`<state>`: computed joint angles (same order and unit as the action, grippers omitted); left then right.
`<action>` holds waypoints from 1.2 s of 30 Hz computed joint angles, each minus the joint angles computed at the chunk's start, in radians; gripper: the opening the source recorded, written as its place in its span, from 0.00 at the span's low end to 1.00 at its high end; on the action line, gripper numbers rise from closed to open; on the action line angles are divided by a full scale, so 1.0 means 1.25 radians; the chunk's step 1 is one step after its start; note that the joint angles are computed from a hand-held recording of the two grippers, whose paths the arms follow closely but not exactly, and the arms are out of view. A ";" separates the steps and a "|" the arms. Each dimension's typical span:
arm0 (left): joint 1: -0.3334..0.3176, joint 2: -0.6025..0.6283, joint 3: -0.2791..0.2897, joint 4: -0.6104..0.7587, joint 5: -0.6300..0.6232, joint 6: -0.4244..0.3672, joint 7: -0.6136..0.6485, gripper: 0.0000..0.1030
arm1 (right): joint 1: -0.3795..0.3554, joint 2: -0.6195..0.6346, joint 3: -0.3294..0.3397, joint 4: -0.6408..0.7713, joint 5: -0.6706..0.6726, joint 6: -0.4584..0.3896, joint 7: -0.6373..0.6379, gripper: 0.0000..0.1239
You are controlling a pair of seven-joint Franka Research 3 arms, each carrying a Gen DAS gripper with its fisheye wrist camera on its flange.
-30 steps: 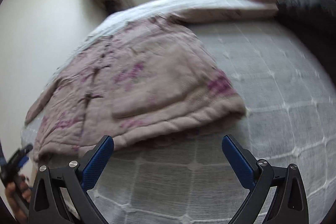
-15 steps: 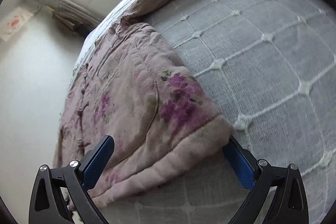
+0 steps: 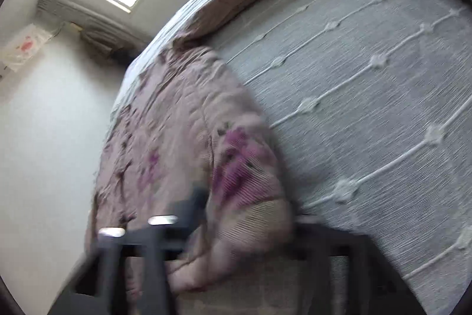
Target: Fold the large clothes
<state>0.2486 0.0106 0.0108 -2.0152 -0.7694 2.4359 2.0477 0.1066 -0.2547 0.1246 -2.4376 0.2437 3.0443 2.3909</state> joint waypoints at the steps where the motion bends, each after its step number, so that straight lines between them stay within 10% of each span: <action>1: 0.005 -0.011 0.003 -0.007 -0.056 0.000 0.027 0.21 | 0.018 -0.006 -0.016 -0.011 -0.010 0.019 0.013 0.19; 5: 0.021 -0.055 0.035 -0.003 -0.170 -0.031 0.067 0.19 | -0.074 -0.068 0.090 -0.032 -0.089 0.069 0.049 0.13; 10: 0.044 -0.140 0.078 -0.026 -0.126 -0.131 0.026 0.18 | -0.043 -0.200 0.130 -0.074 -0.044 0.089 0.031 0.09; 14: 0.021 -0.146 0.075 -0.035 -0.036 -0.065 -0.011 0.23 | -0.172 -0.248 0.253 -0.053 -0.089 -0.047 0.087 0.10; 18: 0.022 -0.110 0.075 -0.007 0.074 -0.077 -0.097 0.30 | -0.124 -0.211 0.176 -0.048 -0.089 -0.198 0.098 0.16; 25: -0.019 -0.136 0.084 0.016 0.015 0.078 -0.043 0.73 | -0.219 -0.299 0.176 -0.099 -0.172 -0.129 0.225 0.37; 32: -0.061 -0.002 0.008 0.224 0.061 -0.036 -0.057 0.81 | -0.295 -0.152 0.186 0.065 -0.322 -0.123 0.221 0.55; 36: -0.061 0.142 -0.062 0.398 0.105 -0.147 -0.117 0.81 | -0.248 -0.062 0.104 0.101 -0.311 -0.096 0.215 0.61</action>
<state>0.1728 0.1876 -0.0670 -1.5174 -0.6383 2.2520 1.9013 -0.2039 -0.3327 0.2543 -2.3116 -0.1452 2.9249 2.6598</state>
